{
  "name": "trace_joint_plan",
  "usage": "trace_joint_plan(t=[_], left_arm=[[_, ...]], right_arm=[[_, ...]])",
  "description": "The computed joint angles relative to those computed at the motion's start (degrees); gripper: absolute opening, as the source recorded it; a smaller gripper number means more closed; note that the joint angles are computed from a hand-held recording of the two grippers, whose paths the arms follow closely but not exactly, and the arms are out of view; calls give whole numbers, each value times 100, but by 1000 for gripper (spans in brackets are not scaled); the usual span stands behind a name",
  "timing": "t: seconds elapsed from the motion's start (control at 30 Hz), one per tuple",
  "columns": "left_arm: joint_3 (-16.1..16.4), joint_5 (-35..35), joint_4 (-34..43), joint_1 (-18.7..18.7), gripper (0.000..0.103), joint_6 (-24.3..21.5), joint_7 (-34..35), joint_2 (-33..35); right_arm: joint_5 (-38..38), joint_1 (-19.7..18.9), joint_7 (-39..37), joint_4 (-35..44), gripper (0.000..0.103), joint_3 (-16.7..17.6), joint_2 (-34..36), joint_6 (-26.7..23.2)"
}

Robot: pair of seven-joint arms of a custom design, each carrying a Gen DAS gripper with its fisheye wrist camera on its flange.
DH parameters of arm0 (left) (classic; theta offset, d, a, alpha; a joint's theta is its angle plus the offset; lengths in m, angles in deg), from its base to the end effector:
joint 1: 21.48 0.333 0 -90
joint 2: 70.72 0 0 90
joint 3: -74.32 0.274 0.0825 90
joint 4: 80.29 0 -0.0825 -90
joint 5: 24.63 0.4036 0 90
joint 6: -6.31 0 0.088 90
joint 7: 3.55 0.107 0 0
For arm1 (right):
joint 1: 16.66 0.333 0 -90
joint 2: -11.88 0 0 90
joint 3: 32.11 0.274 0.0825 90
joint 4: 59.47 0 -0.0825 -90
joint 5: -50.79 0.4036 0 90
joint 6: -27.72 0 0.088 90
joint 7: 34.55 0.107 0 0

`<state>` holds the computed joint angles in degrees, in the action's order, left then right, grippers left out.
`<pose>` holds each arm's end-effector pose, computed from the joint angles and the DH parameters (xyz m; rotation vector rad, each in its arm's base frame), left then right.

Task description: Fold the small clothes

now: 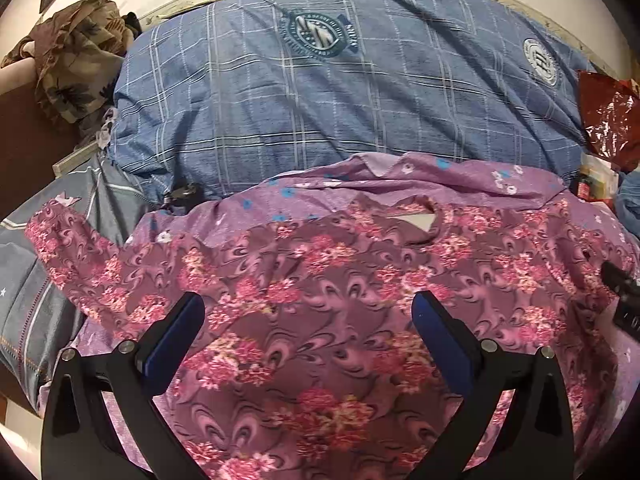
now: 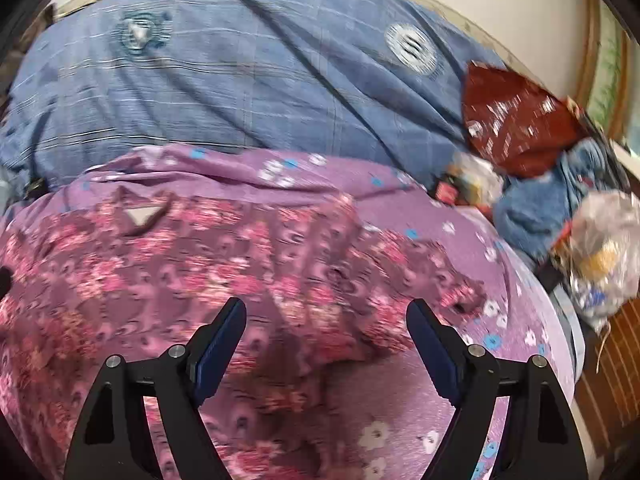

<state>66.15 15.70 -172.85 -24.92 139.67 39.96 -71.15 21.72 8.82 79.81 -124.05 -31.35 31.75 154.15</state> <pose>0.6131 -0.1148 0.6567 -1.8165 1.3294 -0.5832 0.6369 0.2933 0.6673 -1.8980 1.5874 -0.9357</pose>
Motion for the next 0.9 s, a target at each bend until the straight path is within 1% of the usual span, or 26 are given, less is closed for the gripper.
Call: trace_joint_plan(t=[0.1,0.37,0.6,0.67,0.77,0.83,0.9], left_arm=[[-8,-25,51,-21,103,32,35,35],[7,-200,75,-27,103,163,92,36],[10,-260,86,-41,103,175,144,49],[18,-383,105,-37,103,157,234,69],[66,-1051,225,4,103,-9,638,183],[115,-1342,278,39,103,-183,729,245],[161,-1369,289,67,103,-311,655,258]], right_arm=[[-20,58,-48,17,84,36,4,66],[39,132,-124,180,84,32,117,32],[47,144,-143,128,84,24,95,30],[87,120,-189,167,84,28,120,-1],[253,-1,-268,321,84,0,228,-74],[695,-254,-297,579,83,4,400,-171],[1313,-613,-341,913,82,24,670,-296]])
